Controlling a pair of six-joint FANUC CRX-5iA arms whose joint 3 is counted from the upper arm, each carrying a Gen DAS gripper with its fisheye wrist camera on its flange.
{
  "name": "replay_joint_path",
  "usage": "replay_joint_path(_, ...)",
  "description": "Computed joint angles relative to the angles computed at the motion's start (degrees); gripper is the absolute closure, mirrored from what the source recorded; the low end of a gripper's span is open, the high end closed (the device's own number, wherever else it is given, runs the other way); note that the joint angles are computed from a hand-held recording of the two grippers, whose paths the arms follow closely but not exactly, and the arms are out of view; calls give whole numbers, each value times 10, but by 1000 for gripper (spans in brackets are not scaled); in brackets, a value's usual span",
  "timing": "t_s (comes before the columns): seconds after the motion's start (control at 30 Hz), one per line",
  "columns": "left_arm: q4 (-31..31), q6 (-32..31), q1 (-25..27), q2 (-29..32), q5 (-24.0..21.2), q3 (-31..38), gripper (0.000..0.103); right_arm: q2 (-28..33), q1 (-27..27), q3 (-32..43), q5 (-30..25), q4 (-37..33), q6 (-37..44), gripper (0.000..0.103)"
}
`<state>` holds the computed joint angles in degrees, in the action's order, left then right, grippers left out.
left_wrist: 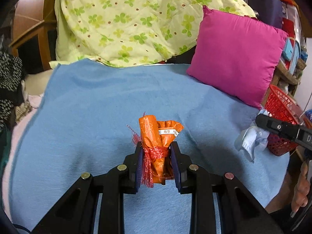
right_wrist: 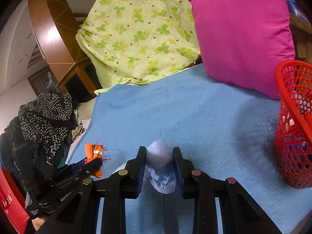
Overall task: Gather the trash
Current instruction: 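Lift the orange wrapper with left and blue tissue with right toward the basket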
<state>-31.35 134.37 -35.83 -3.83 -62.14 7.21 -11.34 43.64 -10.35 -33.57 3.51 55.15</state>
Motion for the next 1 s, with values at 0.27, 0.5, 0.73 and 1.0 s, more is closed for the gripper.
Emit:
replay_joint_path(0.27,-61,26,-55,13,-67,43,75,-18,-2,-18,26,22,-17,74)
replay_joint_path(0.5,-91,26,-90,36,-116,87,75,-50,-1,-61,69,98,-74,74)
replay_joint_path(0.73,-121,16,-124,58,-148,132,75,-81,-13,-92,107,137,-119,74)
replay_joint_path(1.0,-149,-8,-156,89,-178,190,75,-107,-36,-115,135,152,-146,74)
